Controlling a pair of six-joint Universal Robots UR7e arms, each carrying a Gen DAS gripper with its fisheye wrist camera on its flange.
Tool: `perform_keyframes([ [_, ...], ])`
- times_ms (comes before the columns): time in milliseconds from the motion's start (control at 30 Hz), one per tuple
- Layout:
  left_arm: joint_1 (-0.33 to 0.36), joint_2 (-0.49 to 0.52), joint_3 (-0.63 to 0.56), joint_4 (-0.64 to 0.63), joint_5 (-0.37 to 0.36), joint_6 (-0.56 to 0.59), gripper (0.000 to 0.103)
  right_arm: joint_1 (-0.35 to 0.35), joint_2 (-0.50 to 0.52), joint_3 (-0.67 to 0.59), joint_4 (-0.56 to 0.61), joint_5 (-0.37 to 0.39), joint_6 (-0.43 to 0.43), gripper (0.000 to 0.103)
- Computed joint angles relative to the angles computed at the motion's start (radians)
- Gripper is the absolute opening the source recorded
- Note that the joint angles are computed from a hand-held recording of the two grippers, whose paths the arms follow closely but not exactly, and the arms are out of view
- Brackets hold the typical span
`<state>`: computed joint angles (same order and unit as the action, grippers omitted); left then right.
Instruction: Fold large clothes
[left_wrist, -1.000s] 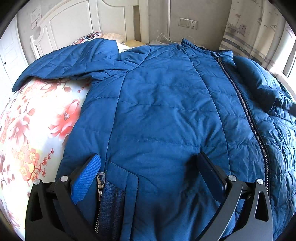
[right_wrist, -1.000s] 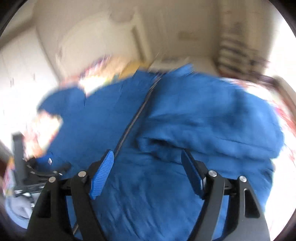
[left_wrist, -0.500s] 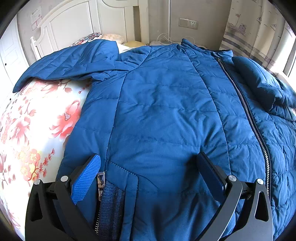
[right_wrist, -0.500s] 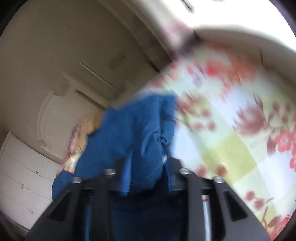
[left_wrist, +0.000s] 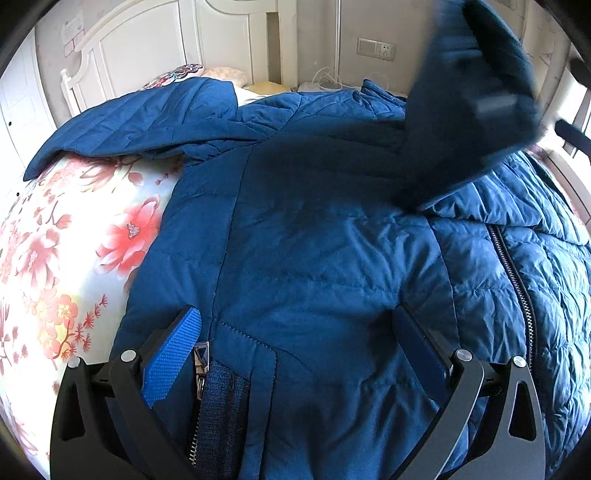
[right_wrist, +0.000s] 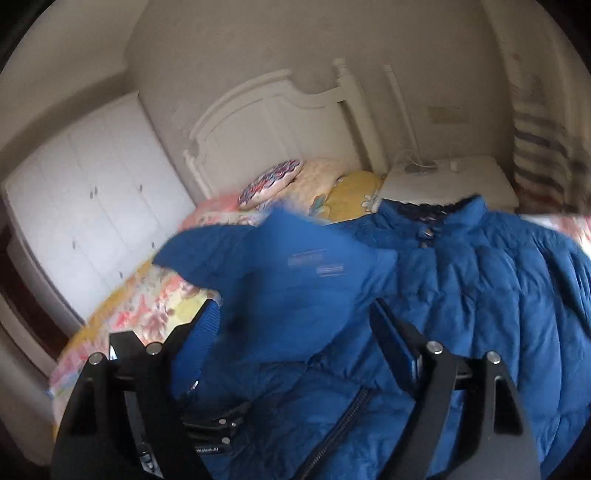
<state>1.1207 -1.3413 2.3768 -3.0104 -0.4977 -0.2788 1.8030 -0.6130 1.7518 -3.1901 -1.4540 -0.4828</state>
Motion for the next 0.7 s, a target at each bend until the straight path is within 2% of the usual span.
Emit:
perform_keyframes([
  [67, 0.002, 0.001, 0.002, -0.013, -0.003, 0.007, 0.099, -0.032, -0.034, 0.054, -0.085, -0.035, 0.036, 0.082],
  [100, 0.004, 0.001, 0.002, -0.018, -0.005, 0.012, 0.099, -0.049, -0.053, 0.078, -0.13, -0.08, 0.049, 0.082],
  [167, 0.006, 0.002, 0.001, -0.022, -0.006, 0.017, 0.099, -0.073, -0.09, 0.121, -0.17, -0.169, 0.069, 0.082],
  [200, 0.007, 0.003, 0.0, -0.023, -0.006, 0.019, 0.099, -0.098, -0.115, 0.142, -0.151, -0.189, 0.088, 0.081],
  [233, 0.006, 0.003, 0.001, -0.025, -0.005, 0.02, 0.099, -0.121, -0.135, 0.158, -0.125, -0.177, 0.107, 0.079],
  [267, 0.008, 0.003, 0.0, -0.029, -0.007, 0.025, 0.099, -0.159, -0.171, 0.188, -0.078, -0.13, 0.147, 0.079],
  [333, 0.009, 0.003, -0.001, -0.031, -0.007, 0.028, 0.099, -0.212, -0.207, 0.237, -0.058, -0.064, 0.193, 0.079],
  [433, 0.008, 0.002, 0.002, -0.027, -0.004, 0.025, 0.099, -0.227, -0.196, 0.23, -0.069, -0.099, 0.222, 0.079],
  [533, 0.0, -0.016, 0.003, 0.013, -0.018, 0.002, 0.099, -0.201, -0.134, 0.173, -0.105, -0.155, 0.236, 0.078],
  [633, 0.029, -0.065, -0.035, 0.039, -0.131, 0.002, 0.098, -0.179, -0.091, 0.105, -0.097, -0.196, 0.276, 0.077],
  [700, 0.062, -0.097, -0.078, 0.005, -0.223, 0.001, 0.098, -0.186, -0.068, 0.079, -0.1, -0.199, 0.292, 0.076],
])
